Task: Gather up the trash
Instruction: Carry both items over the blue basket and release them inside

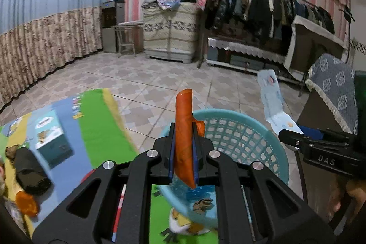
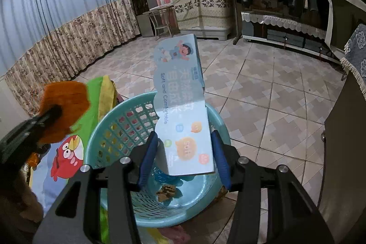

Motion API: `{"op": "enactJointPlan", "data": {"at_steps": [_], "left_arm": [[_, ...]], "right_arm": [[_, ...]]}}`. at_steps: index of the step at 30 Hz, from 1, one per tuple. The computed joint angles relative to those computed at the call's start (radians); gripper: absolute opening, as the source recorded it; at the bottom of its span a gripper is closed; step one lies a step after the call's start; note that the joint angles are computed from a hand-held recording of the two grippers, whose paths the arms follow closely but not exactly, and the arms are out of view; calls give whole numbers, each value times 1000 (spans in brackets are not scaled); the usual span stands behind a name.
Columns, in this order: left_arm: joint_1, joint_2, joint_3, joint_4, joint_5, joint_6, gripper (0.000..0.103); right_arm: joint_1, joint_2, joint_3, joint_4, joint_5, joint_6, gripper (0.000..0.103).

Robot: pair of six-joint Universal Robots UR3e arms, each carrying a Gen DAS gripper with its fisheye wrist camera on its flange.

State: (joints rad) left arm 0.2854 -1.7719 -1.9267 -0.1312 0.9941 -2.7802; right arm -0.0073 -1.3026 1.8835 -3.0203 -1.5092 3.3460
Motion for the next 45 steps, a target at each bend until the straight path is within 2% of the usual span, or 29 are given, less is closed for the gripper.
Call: {"op": "enactJointPlan", "data": {"at_steps": [3, 5, 8, 12, 14, 20, 27, 30, 39, 43, 45], "left_arm": [[-51, -56, 66, 0, 25, -24, 12], [-71, -84, 100, -7, 40, -40, 21], [-78, -95, 116, -6, 48, -55, 43], [-74, -78, 99, 23, 90, -52, 49], [-63, -64, 88, 43, 112, -62, 64], [5, -17, 67, 64, 124, -87, 83], [104, 36, 23, 83, 99, -97, 91], [141, 51, 15, 71, 83, -91, 93], [257, 153, -69, 59, 28, -60, 96], [313, 207, -130, 68, 5, -45, 97], [357, 245, -159, 34, -27, -26, 97]], "right_arm": [[14, 17, -8, -7, -12, 18, 48], [13, 28, -4, -20, -10, 26, 48], [15, 44, -8, -25, -10, 36, 48], [25, 56, -13, -28, -17, 39, 48], [28, 62, -17, -31, -20, 35, 48], [91, 127, -93, -5, -60, 38, 48], [149, 226, -225, 38, -72, 64, 50], [178, 255, -251, 14, -101, 98, 80], [220, 233, -237, -22, -178, 113, 90], [227, 210, -222, -34, -182, 106, 90], [237, 208, -237, -27, -189, 100, 90]]}}
